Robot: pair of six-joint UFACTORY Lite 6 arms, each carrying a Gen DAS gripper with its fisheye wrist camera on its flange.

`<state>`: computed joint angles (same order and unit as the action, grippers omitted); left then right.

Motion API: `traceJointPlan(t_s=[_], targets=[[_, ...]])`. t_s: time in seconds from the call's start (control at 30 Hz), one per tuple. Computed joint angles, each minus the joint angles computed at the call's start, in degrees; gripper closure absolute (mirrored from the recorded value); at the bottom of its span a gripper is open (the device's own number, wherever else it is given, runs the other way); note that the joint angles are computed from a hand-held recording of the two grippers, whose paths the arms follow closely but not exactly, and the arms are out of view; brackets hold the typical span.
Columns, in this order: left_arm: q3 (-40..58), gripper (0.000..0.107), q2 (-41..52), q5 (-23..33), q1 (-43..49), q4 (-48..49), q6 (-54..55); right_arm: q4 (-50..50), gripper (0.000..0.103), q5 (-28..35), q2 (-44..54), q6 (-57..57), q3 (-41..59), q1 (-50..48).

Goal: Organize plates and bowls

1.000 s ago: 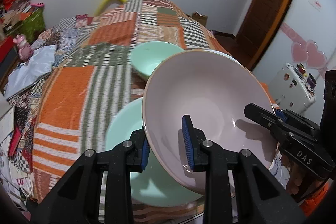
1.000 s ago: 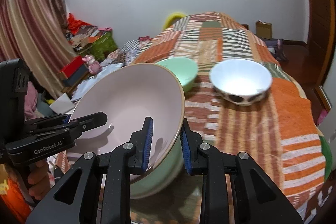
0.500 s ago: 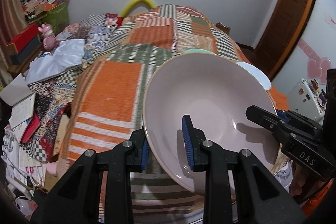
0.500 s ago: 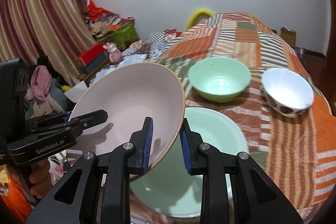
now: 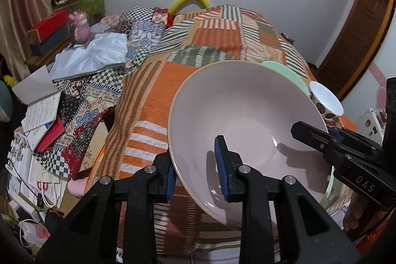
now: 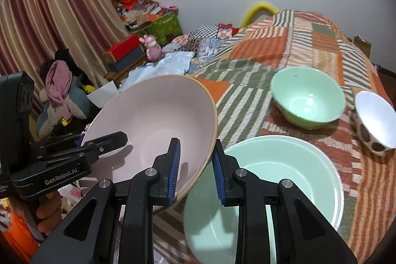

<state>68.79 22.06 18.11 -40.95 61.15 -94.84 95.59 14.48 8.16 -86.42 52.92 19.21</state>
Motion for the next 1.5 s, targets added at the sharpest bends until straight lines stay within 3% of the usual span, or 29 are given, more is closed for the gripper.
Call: traceJointPlan(t_s=[0.23, 0.67, 0.77, 0.97, 1.13, 1.5], targets=[[-3.0, 0.079, 0.6, -3.4, 3.7, 2.6, -2.7, -4.3, 0.08, -1.0, 7.2, 4.8, 5.3, 2.8], [-5.3, 0.079, 5.4, -10.4, 9.8, 3.0, -4.0, -21.5, 0.08, -0.4, 17.3, 21.7, 13.7, 5.4], [-5.8, 0.079, 6.1, -11.5, 10.2, 8.0, -8.9, -22.2, 0.08, -0.5, 17.6, 22.3, 14.0, 5.3], [-6.2, 0.079, 6.1, -11.2, 9.8, 16.4, -18.4, -24.7, 0.08, -0.1, 17.9, 24.5, 14.3, 5.2], [-5.9, 0.079, 5.5, -9.5, 9.0, 9.0, -11.0, -25.5, 0.079, -0.6, 16.3, 24.7, 13.6, 4.7], [-5.5, 0.077, 0.5, 0.0, 4.7, 1.5, -3.6, -10.8, 0.079, -0.1, 6.8, 8.8, 5.9, 0.6]])
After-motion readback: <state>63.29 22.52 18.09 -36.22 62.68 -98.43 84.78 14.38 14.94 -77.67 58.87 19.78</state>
